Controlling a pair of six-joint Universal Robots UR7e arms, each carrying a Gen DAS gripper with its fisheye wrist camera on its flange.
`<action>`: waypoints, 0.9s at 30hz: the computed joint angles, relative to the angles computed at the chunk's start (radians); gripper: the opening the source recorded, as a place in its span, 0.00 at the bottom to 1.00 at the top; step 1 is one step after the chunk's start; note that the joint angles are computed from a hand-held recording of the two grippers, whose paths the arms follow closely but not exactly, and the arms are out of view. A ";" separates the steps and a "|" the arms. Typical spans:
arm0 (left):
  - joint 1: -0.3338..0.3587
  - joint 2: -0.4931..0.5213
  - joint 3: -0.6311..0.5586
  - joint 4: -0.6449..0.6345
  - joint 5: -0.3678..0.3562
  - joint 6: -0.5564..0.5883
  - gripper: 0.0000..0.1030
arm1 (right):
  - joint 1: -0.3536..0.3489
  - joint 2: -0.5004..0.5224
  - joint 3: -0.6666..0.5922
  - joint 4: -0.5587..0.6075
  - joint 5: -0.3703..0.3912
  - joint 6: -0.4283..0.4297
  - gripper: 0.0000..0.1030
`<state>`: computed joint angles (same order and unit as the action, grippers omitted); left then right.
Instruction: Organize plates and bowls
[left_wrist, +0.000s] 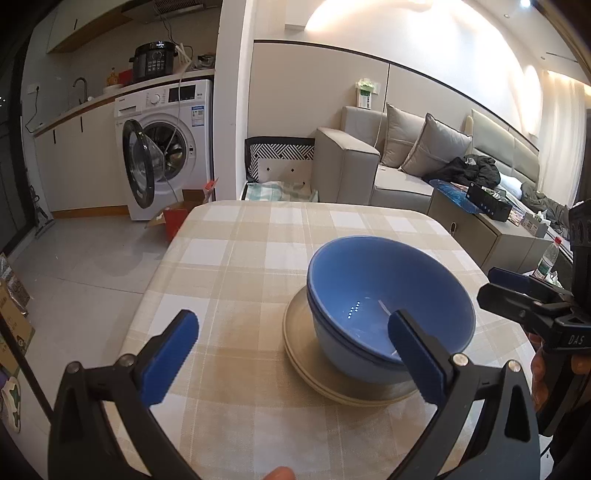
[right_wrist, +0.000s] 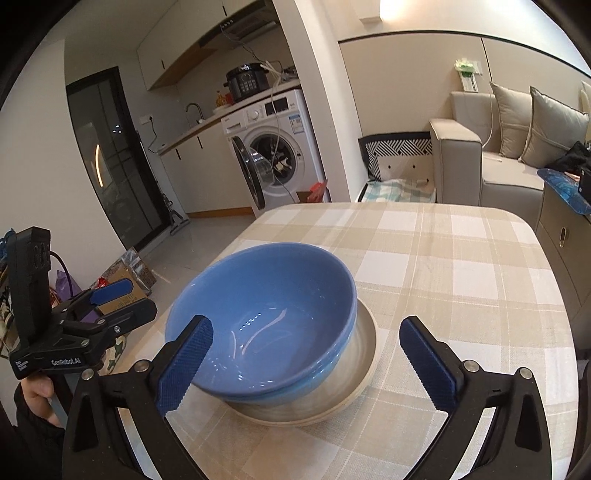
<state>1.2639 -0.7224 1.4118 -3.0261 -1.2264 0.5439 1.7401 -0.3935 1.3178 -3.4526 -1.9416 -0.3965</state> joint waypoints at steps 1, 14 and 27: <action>0.001 -0.008 0.014 -0.011 -0.007 0.002 1.00 | 0.000 -0.004 0.017 -0.023 0.009 -0.006 1.00; 0.019 -0.078 0.202 -0.205 -0.034 0.040 1.00 | 0.028 0.027 0.159 -0.331 -0.036 -0.161 1.00; 0.056 -0.022 0.205 -0.389 -0.103 0.112 1.00 | -0.007 0.113 0.163 -0.521 0.056 -0.280 1.00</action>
